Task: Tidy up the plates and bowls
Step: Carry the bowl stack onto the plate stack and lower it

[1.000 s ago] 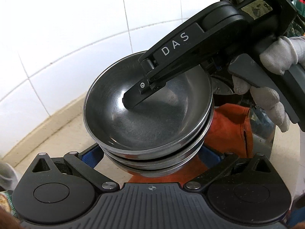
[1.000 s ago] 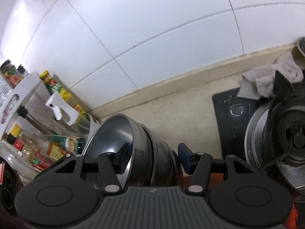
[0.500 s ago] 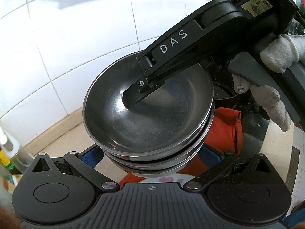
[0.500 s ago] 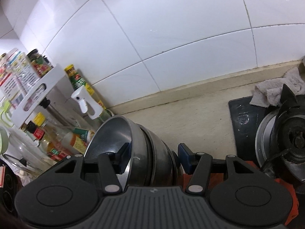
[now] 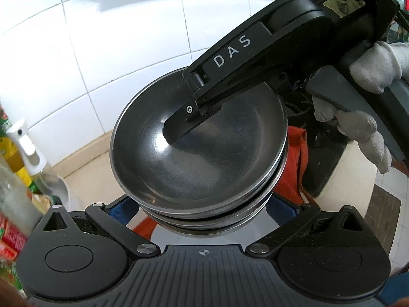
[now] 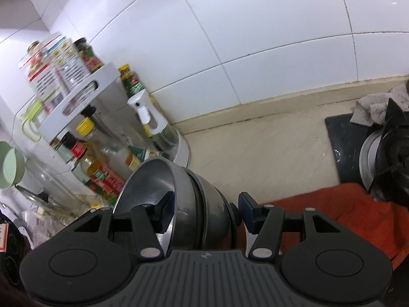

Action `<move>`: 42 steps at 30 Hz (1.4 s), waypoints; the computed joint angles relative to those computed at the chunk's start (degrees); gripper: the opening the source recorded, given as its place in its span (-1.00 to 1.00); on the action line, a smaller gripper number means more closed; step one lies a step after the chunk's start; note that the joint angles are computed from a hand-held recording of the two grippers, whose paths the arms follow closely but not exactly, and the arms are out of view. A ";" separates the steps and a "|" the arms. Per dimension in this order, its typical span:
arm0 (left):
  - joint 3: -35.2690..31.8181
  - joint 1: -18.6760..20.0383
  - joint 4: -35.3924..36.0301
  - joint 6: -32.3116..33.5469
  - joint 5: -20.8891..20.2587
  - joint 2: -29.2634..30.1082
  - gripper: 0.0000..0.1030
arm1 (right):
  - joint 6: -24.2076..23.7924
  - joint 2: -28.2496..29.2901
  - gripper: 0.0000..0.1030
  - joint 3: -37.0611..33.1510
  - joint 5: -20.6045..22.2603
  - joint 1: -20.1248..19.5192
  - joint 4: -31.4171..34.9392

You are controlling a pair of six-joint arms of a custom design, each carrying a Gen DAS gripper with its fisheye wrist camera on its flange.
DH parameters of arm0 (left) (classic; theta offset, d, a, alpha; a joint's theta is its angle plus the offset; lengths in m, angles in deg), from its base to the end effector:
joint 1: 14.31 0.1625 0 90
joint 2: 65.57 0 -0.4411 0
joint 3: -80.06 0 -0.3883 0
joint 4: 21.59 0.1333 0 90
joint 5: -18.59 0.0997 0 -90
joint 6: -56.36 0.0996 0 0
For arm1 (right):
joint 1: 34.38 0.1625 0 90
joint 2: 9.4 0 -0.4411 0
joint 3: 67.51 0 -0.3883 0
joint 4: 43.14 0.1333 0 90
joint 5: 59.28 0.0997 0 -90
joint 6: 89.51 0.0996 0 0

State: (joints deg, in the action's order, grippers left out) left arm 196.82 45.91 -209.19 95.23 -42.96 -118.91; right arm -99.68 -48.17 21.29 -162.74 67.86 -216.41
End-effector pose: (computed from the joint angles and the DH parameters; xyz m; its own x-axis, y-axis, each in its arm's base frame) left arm -0.1256 -0.5834 0.1527 -0.4398 0.6097 -0.6594 0.8822 0.4308 -0.1901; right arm 0.2623 -0.6899 0.1148 -0.9308 -0.2245 0.2884 -0.3471 0.7901 -0.5052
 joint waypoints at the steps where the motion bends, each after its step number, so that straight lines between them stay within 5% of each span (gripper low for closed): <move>1: 0.44 -0.04 -0.03 -0.08 0.16 -0.24 1.00 | 0.02 -0.10 -0.04 0.67 -0.05 0.15 -0.50; 11: 1.48 1.05 1.24 -2.01 0.56 0.86 1.00 | 1.06 -0.96 -0.04 6.60 -0.22 -0.04 -4.67; 18: -0.90 1.95 2.10 -1.01 3.09 5.51 1.00 | 1.75 0.31 -0.04 7.27 -1.56 -1.53 -4.15; 30: -0.99 2.40 2.72 -1.72 3.19 5.37 1.00 | 3.53 2.38 -0.06 6.16 -1.24 -3.65 -3.27; 42: 2.19 2.02 3.79 -7.47 6.43 1.96 1.00 | -1.04 2.60 -0.05 7.67 0.13 -3.74 -9.38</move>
